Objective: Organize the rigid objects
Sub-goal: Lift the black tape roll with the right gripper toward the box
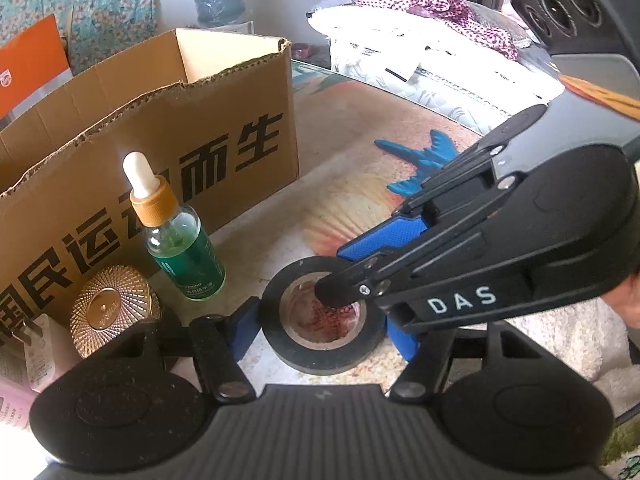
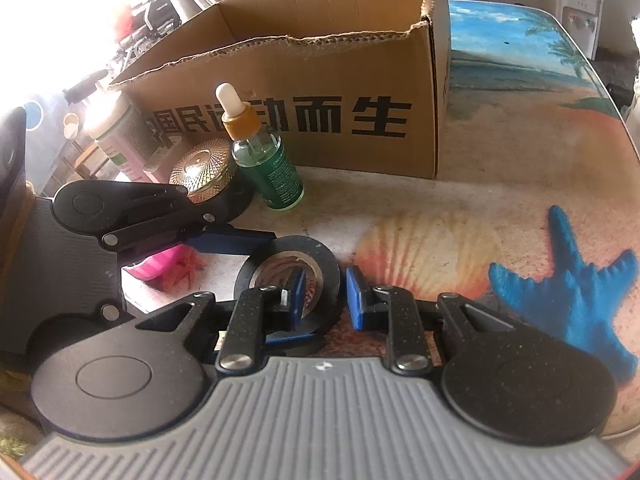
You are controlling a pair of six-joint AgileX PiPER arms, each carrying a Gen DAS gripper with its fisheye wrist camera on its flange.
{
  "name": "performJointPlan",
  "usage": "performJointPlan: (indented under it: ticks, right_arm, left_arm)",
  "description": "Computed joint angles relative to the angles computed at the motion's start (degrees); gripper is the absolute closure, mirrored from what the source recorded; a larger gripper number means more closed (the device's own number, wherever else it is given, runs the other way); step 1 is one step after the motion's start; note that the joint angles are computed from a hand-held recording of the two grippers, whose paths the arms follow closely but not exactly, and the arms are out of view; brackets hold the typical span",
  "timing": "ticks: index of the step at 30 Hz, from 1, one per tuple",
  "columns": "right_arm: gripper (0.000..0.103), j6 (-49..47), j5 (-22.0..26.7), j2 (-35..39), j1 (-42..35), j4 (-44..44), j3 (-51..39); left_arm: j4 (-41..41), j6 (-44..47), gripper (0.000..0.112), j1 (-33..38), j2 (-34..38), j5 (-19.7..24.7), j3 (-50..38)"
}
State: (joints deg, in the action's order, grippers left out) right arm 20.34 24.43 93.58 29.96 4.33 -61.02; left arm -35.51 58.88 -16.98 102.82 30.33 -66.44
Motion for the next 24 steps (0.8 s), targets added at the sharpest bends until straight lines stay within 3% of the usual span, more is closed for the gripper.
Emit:
performJointPlan:
  ticks: [12, 17, 24]
  right_arm:
    - [0.085, 8.0, -0.5, -2.2, 1.5, -5.2, 1.4]
    - [0.085, 16.7, 1.4, -5.4, 4.0, -14.6, 1.0]
    - [0.085, 26.2, 7.7, -10.1, 8.4, -28.8, -5.0]
  left_arm:
    - [-4.6, 4.3, 0.045, 0.4, -3.8, -0.9, 3.1]
    - [-8.9, 8.0, 0.045, 1.2, -8.3, -0.7, 4.5]
    - [-13.8, 11.6, 0.045, 2.8, -15.3, -1.4, 3.0]
